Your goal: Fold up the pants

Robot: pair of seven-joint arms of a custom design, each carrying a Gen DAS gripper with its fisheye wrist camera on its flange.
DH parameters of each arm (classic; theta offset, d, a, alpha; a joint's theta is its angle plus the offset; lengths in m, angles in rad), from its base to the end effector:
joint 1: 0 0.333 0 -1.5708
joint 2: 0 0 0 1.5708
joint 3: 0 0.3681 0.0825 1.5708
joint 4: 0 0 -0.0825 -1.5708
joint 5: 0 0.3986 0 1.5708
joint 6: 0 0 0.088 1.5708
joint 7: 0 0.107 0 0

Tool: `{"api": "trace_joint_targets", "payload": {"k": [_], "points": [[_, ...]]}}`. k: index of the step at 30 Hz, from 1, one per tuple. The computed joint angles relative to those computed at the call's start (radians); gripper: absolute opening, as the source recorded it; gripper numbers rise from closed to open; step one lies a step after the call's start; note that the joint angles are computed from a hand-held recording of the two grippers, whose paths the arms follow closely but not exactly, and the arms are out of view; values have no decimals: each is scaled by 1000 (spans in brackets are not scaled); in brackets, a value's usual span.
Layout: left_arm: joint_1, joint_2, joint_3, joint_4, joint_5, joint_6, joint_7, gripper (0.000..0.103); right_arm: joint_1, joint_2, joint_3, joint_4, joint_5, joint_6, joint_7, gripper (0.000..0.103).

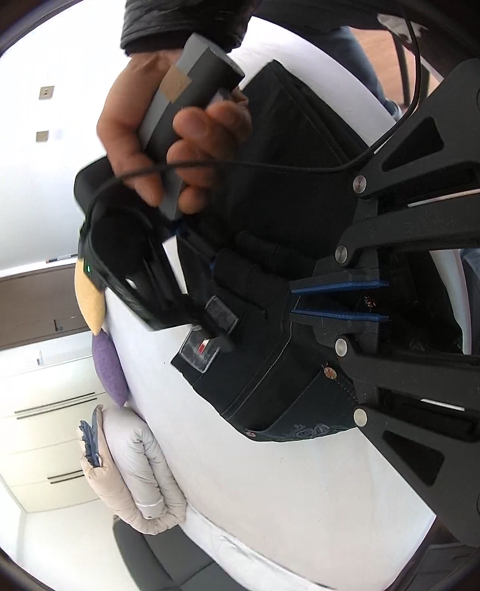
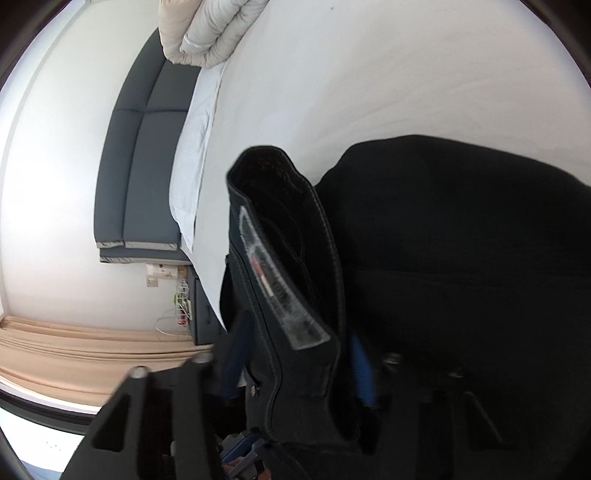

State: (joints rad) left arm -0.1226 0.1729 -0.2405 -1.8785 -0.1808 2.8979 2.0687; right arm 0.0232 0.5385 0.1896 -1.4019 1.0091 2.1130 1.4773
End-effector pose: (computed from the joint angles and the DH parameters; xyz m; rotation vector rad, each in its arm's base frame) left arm 0.6371 -0.2179 0.5671 -1.0575 2.2239 -0.8811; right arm 0.7548 0.1680 0.4787 -1.4092 1.7501 0.7847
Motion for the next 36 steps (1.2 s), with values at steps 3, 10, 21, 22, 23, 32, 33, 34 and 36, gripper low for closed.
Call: {"api": "trace_joint_targets", "payload": {"k": [3,10,21,22,23,32,33,34,36], "points": [[-35,7,43,-9,121,30,-62,60,-8,-20,5,-39,37,28,-24,18],[-189,4,230,-76,504,196,-299,89,-9,-87,12,-106,169,86,-88,17],[-237,33,301,-36,855,143,-578,26,7,-170,-24,-198,290,106,-149,17],[-218,32,280,-39,851,150,-568,19,10,-176,-27,-207,297,112,-150,17],[-196,29,256,-46,845,163,-556,18,11,-184,-31,-221,307,118,-154,17],[66,-44,-88,-173,421,234,-62,10,28,-366,-96,-497,477,212,-283,16],[94,-48,-132,-182,358,236,8,10,32,-390,-109,-532,485,227,-292,16],[133,-50,-192,-191,281,236,95,10,37,-410,-122,-564,486,240,-297,16],[169,-46,-263,-195,178,219,215,10,49,-436,-144,-607,455,272,-277,16]]}}
